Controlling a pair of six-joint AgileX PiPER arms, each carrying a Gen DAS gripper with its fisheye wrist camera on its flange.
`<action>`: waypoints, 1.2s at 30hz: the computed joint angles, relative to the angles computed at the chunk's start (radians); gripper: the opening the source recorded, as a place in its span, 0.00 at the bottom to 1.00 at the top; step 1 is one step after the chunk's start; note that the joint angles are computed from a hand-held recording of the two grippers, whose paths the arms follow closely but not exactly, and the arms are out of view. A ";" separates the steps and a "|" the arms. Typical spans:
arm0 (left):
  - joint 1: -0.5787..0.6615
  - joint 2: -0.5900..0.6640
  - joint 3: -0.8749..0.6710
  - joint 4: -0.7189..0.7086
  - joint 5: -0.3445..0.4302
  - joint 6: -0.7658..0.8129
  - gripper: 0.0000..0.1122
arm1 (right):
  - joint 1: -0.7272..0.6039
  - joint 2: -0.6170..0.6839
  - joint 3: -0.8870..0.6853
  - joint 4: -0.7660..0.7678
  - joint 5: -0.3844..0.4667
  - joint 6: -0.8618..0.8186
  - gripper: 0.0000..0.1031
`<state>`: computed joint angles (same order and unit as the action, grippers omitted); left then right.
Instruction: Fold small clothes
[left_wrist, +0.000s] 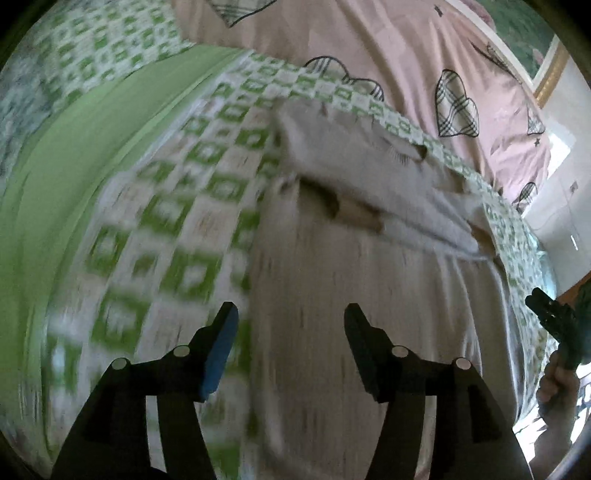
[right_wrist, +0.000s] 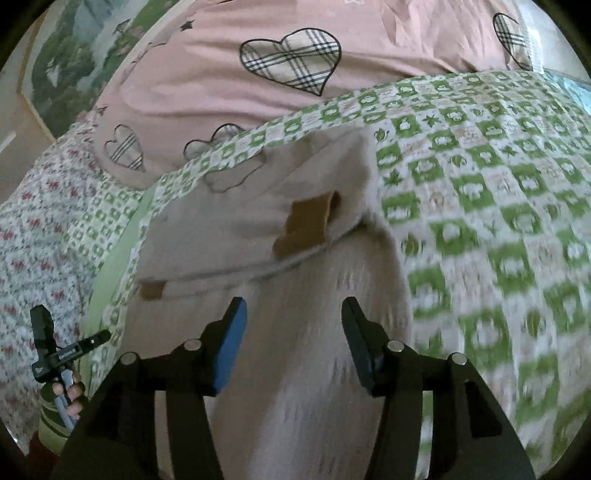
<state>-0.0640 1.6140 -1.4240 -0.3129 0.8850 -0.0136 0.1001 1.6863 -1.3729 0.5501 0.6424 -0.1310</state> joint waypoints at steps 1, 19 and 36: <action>0.004 -0.030 0.040 -0.009 -0.003 0.004 0.54 | 0.001 -0.013 0.018 0.008 -0.005 -0.005 0.53; -0.056 -0.359 0.482 -0.010 0.091 0.176 0.57 | -0.164 -0.291 0.326 0.261 0.096 -0.350 0.56; 0.007 -0.308 0.535 -0.274 0.184 0.375 0.50 | -0.371 -0.296 0.609 0.506 0.386 -0.721 0.49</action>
